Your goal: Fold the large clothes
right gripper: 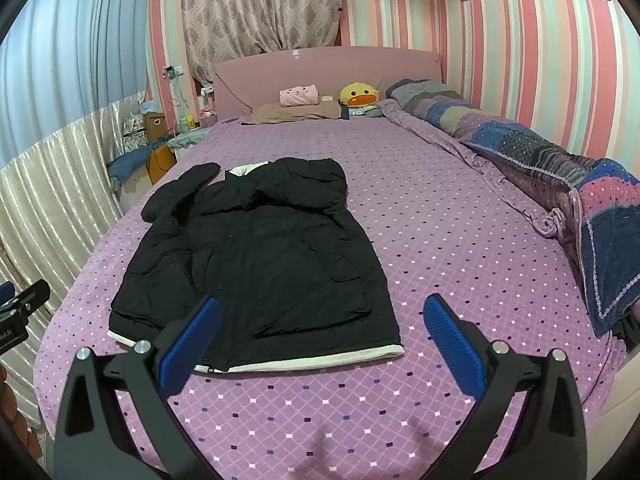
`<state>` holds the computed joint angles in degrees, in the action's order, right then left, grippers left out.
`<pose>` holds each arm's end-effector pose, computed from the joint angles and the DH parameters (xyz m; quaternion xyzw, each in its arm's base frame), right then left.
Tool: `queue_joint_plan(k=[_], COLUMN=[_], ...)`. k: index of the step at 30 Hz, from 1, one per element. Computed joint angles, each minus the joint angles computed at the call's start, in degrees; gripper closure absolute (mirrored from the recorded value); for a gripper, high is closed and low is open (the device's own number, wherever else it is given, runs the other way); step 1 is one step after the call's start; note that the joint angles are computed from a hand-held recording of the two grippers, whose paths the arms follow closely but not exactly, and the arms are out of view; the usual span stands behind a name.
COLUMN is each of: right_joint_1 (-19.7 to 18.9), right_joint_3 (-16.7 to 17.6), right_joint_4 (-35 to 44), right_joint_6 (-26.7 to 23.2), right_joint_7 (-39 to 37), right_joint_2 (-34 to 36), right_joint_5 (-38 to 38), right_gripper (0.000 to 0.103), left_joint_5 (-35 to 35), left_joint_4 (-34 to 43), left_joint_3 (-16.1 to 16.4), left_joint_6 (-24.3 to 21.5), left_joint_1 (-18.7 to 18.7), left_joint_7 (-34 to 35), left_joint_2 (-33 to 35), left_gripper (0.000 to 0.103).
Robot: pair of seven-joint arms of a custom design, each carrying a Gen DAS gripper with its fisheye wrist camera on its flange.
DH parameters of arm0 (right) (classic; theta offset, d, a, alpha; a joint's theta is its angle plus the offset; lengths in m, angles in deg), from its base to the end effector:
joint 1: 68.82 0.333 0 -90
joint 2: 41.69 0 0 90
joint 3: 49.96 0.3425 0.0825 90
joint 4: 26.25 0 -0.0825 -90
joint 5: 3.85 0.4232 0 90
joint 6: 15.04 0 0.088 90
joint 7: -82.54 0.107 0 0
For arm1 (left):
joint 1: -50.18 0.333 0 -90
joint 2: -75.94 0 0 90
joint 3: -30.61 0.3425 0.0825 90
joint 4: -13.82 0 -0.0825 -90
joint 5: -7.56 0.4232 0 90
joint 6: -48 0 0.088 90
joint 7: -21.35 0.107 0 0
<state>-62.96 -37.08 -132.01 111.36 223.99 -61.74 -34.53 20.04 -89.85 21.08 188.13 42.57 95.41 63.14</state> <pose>0.4854 0.1748 0.7738 -0.5004 0.7473 -0.3424 0.2718 0.5397 -0.1801 0.7562 -0.5937 0.6816 -0.3070 0.2977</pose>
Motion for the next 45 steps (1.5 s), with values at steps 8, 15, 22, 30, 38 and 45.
queue_joint_plan(k=[8,15,22,30,38,45], right_joint_1=[0.0,-0.1,-0.4,0.0,0.7,2.3], right_joint_3=[0.0,-0.2,-0.3,-0.7,-0.7,-3.2], right_joint_4=[0.1,0.3,0.7,0.0,-0.5,3.3], right_joint_6=[-0.1,0.1,1.4,1.6,1.6,3.0], right_joint_7=[0.1,0.2,0.8,1.9,1.4,-0.6], right_joint_2=[0.2,0.5,1.6,3.0,6.0,11.4], right_joint_5=[-0.7,-1.1,-3.3,-5.2,-13.4,-16.2], right_gripper=[0.002,0.002,0.002,0.002,0.002,0.002], left_joint_5=[-0.7,-1.1,-1.1,0.0,2.9,5.3], left_joint_4=[-0.2,-0.3,-0.9,-0.4,2.4,9.2], left_joint_3=[0.2,0.4,0.5,0.4,0.5,0.4], left_joint_6=[0.8,1.3,2.7,3.4,2.8,0.7], left_joint_1=[0.0,0.1,0.5,0.9,2.0,1.9], left_joint_7=[0.6,0.6,0.1,-0.5,-2.2,-3.3], left_joint_2=[0.2,0.7,1.0,3.6,8.7,15.3], left_gripper=[0.003,0.003,0.003,0.003,0.003,0.003])
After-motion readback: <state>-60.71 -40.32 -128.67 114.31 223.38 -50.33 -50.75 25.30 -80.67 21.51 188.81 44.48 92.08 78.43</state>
